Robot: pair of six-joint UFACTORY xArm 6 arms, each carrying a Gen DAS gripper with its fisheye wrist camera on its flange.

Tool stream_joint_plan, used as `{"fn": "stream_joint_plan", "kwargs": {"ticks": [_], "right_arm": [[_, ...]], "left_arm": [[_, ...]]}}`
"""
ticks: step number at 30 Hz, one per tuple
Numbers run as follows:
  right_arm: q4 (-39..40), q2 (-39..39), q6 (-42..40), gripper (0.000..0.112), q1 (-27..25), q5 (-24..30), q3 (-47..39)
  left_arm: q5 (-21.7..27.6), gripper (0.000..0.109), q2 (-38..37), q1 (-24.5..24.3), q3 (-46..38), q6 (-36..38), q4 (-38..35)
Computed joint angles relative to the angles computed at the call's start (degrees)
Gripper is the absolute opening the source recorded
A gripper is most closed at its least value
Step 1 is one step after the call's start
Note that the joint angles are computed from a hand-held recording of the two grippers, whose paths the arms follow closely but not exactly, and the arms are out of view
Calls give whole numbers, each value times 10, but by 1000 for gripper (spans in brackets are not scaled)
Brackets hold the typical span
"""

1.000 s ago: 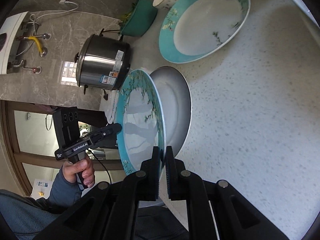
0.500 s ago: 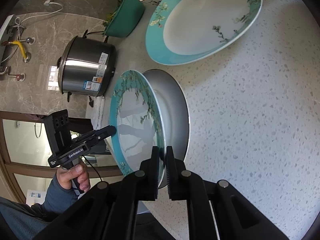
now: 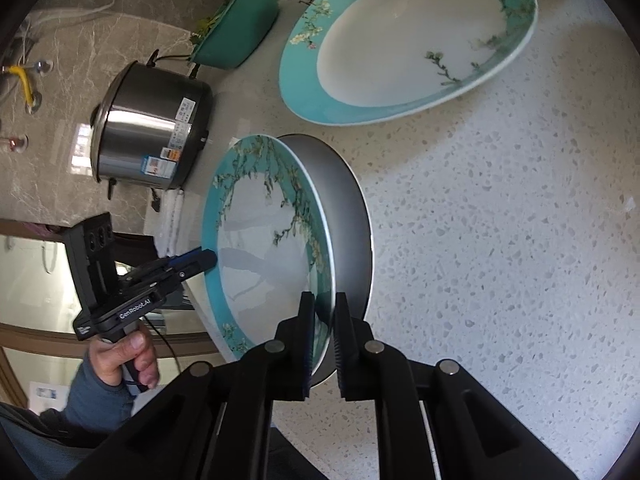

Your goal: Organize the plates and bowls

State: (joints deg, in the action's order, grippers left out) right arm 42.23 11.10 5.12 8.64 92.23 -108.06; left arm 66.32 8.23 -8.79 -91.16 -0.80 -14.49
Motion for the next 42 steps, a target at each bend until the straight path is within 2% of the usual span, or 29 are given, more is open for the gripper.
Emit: {"fn": "stream_joint_plan", "kwargs": {"ticks": [8, 19, 25, 31, 35, 39, 40, 41, 42], "right_arm": [[-101, -6, -2, 15, 38, -17, -25], [-246, -9, -40, 28, 108, -24, -55], [-292, -23, -103, 35, 132, -62, -28], [-336, -57, -155, 39, 151, -105, 23], [-369, -72, -169, 39, 164, -129, 48], [-370, -75, -148, 39, 163, -132, 52], [-366, -76, -135, 39, 163, -137, 52], [-343, -76, -121, 40, 153, -140, 49], [-303, -75, -102, 46, 137, -139, 43]], "left_arm": [[-11, 23, 5, -27, -5, -11, 62], [-8, 26, 14, -56, -16, -47, 123], [-35, 29, -2, -55, 12, -78, 127], [-21, 29, 5, -60, 0, -106, 138], [-19, 29, 5, -52, -1, -114, 118], [-30, 29, -2, -45, -6, -97, 104], [-42, 31, -3, -39, -11, -86, 88], [-51, 39, -2, -33, -18, -71, 68], [-59, 69, 2, -26, -27, -49, 41]]}}
